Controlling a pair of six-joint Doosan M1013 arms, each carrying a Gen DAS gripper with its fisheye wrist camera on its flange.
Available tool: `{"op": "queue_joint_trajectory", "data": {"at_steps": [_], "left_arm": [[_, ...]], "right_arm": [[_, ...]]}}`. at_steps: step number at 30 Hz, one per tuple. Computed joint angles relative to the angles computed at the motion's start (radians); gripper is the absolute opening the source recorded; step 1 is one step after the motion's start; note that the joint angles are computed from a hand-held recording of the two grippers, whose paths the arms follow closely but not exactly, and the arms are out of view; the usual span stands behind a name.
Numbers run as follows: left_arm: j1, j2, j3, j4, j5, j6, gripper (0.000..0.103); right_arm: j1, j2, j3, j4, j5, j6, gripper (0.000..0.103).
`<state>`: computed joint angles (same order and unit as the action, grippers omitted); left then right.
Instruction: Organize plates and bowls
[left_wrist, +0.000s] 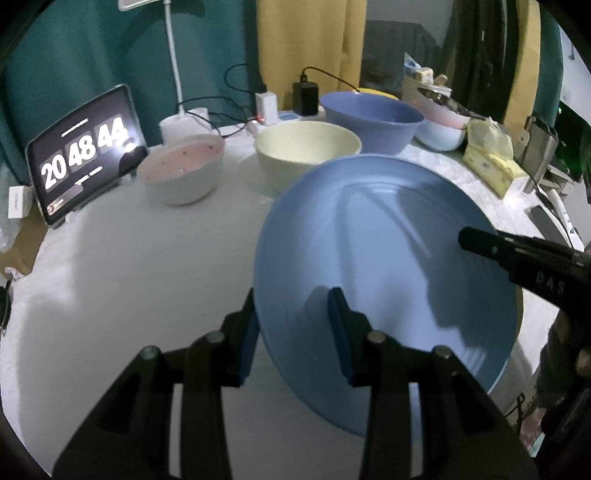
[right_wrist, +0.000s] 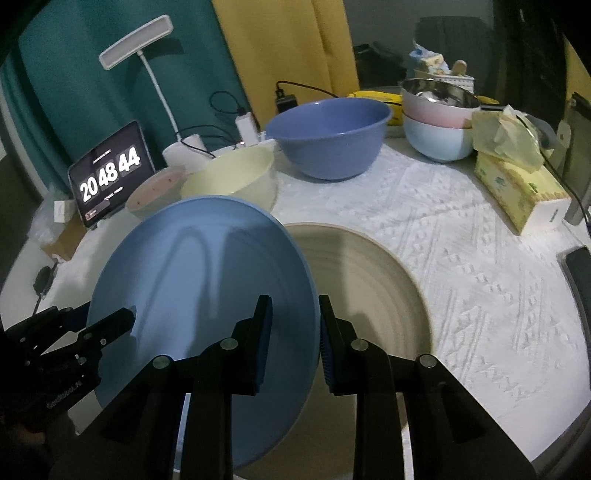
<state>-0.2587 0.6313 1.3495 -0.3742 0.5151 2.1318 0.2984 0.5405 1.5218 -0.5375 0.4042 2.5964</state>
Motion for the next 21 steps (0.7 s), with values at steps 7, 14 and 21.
{"op": "queue_joint_trajectory", "data": {"at_steps": [7,14,21], "left_arm": [[-0.019,0.009,-0.009,0.008,0.01,0.001,0.038],[-0.031,0.017,-0.019,0.011,0.021,0.011,0.038],[-0.042,0.033,-0.038,0.02,0.041,0.018,0.038]], "right_arm": [[-0.016,-0.01,0.025,-0.015,-0.009,0.033,0.026],[-0.026,-0.015,0.046,-0.05,-0.017,0.081,0.026],[-0.03,-0.016,0.053,-0.088,0.002,0.131,0.026]]}}
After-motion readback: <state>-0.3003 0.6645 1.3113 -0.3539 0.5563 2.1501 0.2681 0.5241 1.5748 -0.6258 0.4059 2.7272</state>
